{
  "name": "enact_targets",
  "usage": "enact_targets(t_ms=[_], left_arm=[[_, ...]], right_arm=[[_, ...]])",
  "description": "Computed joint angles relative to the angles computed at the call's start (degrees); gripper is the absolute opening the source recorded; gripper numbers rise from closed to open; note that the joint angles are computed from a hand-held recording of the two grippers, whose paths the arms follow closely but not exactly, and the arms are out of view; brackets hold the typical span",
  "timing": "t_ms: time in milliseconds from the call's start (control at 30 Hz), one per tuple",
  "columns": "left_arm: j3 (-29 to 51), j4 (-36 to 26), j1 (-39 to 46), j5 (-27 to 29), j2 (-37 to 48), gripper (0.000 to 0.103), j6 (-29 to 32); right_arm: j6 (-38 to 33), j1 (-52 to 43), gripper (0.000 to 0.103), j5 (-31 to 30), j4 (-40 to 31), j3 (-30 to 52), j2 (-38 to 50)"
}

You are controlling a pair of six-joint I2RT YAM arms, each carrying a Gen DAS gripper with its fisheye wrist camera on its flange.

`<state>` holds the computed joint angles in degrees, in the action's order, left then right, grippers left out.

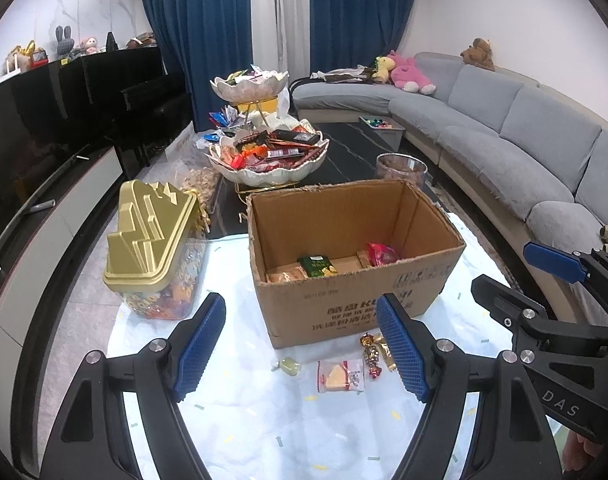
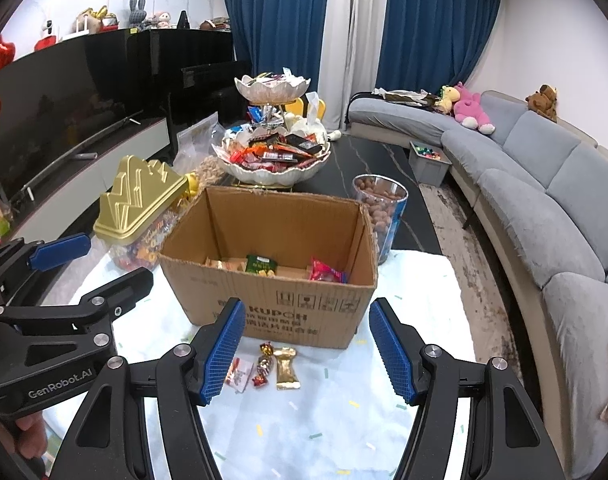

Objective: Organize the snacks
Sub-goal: 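Withdraw both open tools from the box toward the loose candies on the cloth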

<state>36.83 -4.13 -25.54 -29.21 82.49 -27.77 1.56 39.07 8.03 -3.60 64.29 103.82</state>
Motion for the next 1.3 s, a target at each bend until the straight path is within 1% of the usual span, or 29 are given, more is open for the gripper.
enact_targets(t_ms=[333, 633, 900, 1100, 1167, 1300], left_arm=[[-2.67, 6.06, -1.27, -0.06, 4.00, 0.078, -0.04], [-5.98, 15.49, -1.74, 0.45, 8.75, 0.078, 1.18], [-7.54, 22.06, -2.29, 1.17, 15.26, 0.078, 0.40], [-8.25, 27.47, -2.81, 1.96, 20.22, 0.078, -0.03], [-8.44, 29.36, -2.97, 2.17, 21.87, 0.080, -0.21], [-8.32, 32.26, -3.67, 1.77, 25.05, 0.080, -0.05]], right_arm=[[-0.35, -0.66, 0.065, -1.12, 4.00, -3.25, 1.57], [-1.44, -1.42, 0.065, -1.85, 7.56, -4.94, 4.38], [-2.98, -2.09, 0.065, -2.25, 10.20, -5.49, 8.08], [-3.90, -2.96, 0.065, -3.93, 11.97, -5.37, 11.14], [-4.54, -3.30, 0.065, -4.97, 12.85, -5.41, 12.14], [-5.84, -3.62, 0.065, -6.52, 14.49, -5.48, 13.82]])
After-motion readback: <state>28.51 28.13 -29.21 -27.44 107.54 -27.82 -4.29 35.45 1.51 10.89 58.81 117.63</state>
